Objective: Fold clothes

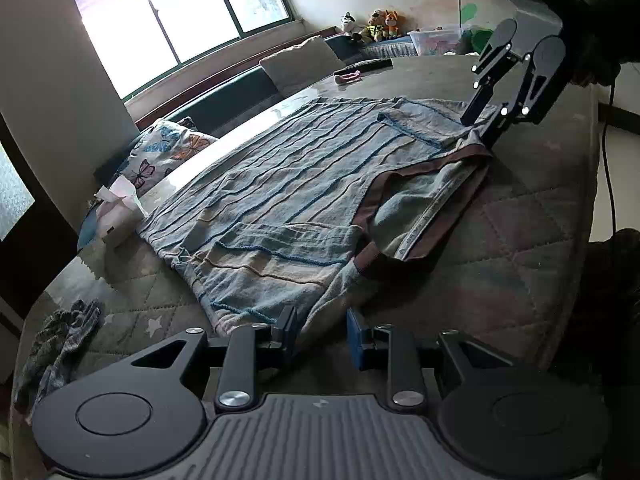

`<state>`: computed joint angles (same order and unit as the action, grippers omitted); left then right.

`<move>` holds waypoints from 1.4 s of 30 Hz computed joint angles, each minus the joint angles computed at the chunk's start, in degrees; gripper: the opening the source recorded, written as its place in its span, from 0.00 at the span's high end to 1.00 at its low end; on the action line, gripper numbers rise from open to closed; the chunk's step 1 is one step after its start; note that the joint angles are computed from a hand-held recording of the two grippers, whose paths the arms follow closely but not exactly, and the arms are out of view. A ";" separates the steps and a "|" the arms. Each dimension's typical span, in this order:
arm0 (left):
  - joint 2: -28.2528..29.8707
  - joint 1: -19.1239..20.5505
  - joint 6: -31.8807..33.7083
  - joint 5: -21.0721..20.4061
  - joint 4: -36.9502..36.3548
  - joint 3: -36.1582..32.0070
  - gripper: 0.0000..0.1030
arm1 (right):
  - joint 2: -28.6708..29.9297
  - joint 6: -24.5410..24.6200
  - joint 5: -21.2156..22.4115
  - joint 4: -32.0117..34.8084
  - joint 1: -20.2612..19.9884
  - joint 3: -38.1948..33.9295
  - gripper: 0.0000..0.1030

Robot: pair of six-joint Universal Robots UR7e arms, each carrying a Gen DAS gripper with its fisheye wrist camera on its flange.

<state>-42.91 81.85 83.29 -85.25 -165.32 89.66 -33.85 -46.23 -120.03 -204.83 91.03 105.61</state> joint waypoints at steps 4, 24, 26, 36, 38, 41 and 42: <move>0.02 0.10 1.20 -0.16 0.19 -0.22 0.71 | -0.06 0.67 -0.47 0.34 0.00 -0.30 0.70; 2.29 0.48 -1.73 -1.59 5.76 -5.29 0.94 | 1.96 1.55 -1.68 -5.41 1.02 -1.33 0.95; 1.96 0.51 -3.66 -2.35 6.39 -5.38 0.97 | 2.10 1.20 -1.72 -6.62 1.20 -1.21 0.96; -5.83 0.26 -10.95 -8.35 5.04 1.69 0.98 | -1.10 -1.17 -0.02 -15.65 3.93 5.80 0.96; -7.89 0.16 -12.60 -9.84 4.08 3.54 0.98 | -1.94 -1.82 0.02 -18.71 5.38 8.10 0.96; -9.83 -0.36 -15.04 -11.64 1.99 5.23 0.98 | -2.33 -3.06 0.03 -22.53 7.02 9.49 0.96; -9.89 -0.59 -15.73 -12.30 1.72 4.99 0.98 | -2.43 -3.61 0.02 -23.43 7.45 9.37 0.96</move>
